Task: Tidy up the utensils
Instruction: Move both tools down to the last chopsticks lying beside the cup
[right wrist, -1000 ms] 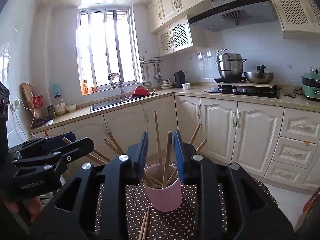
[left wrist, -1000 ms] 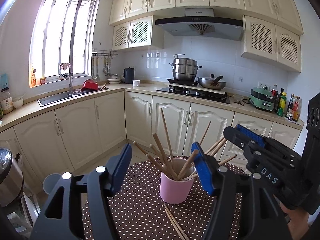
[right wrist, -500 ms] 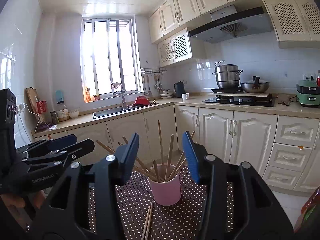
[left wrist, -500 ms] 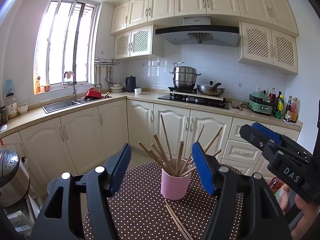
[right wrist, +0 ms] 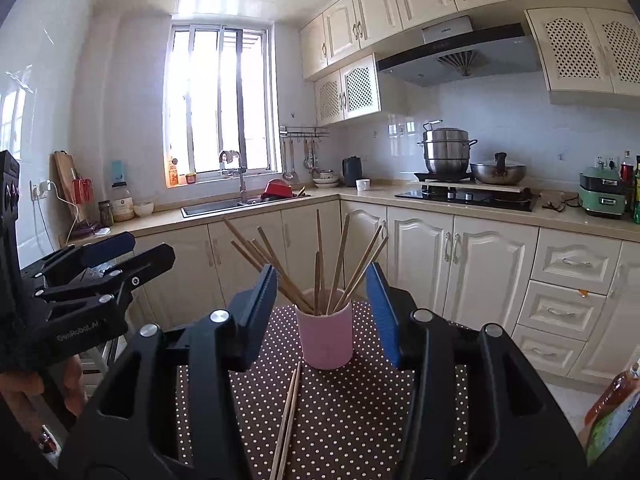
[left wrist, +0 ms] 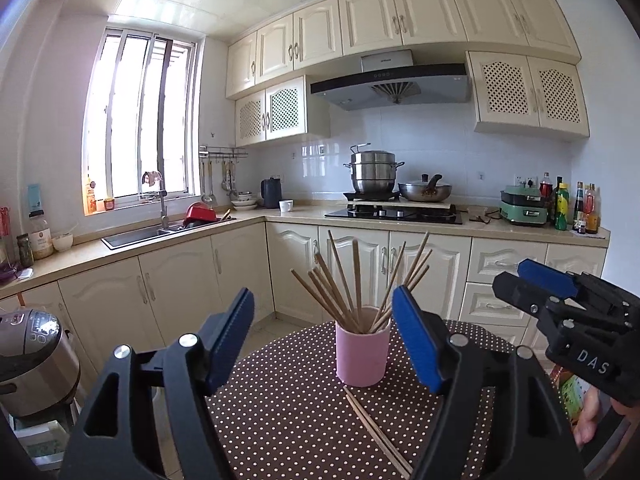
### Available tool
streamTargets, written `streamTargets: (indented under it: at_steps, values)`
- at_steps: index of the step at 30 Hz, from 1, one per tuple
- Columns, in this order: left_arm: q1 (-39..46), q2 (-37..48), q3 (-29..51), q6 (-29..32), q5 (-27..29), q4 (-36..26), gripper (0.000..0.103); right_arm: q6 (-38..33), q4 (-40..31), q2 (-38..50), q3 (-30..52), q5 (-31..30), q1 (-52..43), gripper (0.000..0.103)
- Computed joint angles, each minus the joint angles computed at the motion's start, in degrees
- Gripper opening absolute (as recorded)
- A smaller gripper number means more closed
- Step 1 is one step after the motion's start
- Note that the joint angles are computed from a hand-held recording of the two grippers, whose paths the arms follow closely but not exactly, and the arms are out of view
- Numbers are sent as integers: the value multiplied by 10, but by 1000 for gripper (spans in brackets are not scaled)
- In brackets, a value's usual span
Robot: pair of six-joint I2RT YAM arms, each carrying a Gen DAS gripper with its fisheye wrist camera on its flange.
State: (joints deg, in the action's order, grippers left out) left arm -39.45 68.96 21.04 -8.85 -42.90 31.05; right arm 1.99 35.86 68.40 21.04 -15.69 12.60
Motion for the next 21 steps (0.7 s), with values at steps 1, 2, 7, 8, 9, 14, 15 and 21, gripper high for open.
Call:
streamTargets:
  at_steps: [1, 2, 7, 8, 9, 14, 15, 21]
  values:
    - [-1, 5, -5, -4, -4, 3, 71, -3, 5, 5, -7, 5, 4, 46]
    - [-4, 15, -10, -7, -9, 7, 71, -5, 8, 10, -11, 10, 7, 46]
    - [14, 54, -24, -39, 9, 16, 71, -13, 44, 64, -32, 28, 24, 46]
    - [21, 64, -27, -45, 18, 22, 71, -13, 51, 80, -32, 28, 26, 46]
    - [26, 72, -30, -50, 25, 26, 71, -12, 57, 96, -32, 30, 29, 46]
    - [50, 123, -42, -65, 52, 55, 71, -18, 67, 184, -12, 56, 49, 46]
    - [55, 133, -42, -68, 57, 59, 71, -20, 63, 199, -6, 60, 52, 46]
    - [98, 182, -46, -80, 100, 83, 71, -19, 2, 298, 60, 82, 71, 46]
